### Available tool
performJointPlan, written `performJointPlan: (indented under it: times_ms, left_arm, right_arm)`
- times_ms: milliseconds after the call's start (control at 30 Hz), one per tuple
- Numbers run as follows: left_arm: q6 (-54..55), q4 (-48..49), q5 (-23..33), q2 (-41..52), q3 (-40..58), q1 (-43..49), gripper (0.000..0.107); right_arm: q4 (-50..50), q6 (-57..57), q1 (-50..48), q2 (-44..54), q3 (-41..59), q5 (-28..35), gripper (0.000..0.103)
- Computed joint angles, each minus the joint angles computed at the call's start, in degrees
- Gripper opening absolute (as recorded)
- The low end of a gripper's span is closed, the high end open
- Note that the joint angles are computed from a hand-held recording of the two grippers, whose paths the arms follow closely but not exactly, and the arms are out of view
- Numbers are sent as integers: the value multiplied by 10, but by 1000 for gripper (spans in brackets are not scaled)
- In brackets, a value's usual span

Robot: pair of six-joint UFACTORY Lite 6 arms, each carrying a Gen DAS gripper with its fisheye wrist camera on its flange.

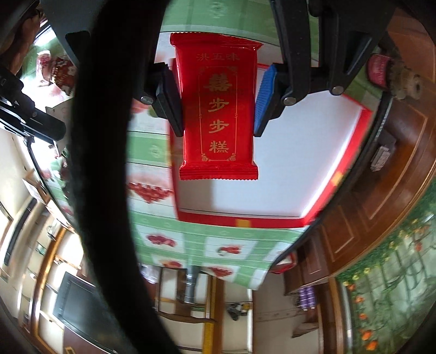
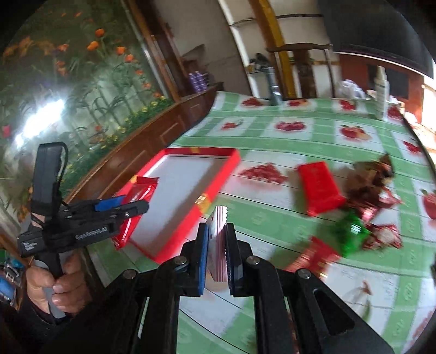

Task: Organize snacks
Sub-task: 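Carry both packets into the red tray and open both tools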

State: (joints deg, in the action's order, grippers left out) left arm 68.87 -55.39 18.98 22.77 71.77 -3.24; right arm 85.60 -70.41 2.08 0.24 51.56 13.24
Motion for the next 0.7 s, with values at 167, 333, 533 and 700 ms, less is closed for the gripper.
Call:
performJointPlan:
  times_ms: [167,333,533,700]
  left_arm:
    - [-23,20,-2,29,37,37,51]
    - [-56,50,-2,68,76,59,51]
    - [-109,103,-6,123,130,67,51]
    - [-171,169,-9,179,184,64,51]
  right_arm:
    - [75,-57,44,95,104,22,10]
    - [61,-28,83,211,219,33,9]
    - [-14,66,98,331,323,45,9]
    - [-67,129,91,372,361,47,9]
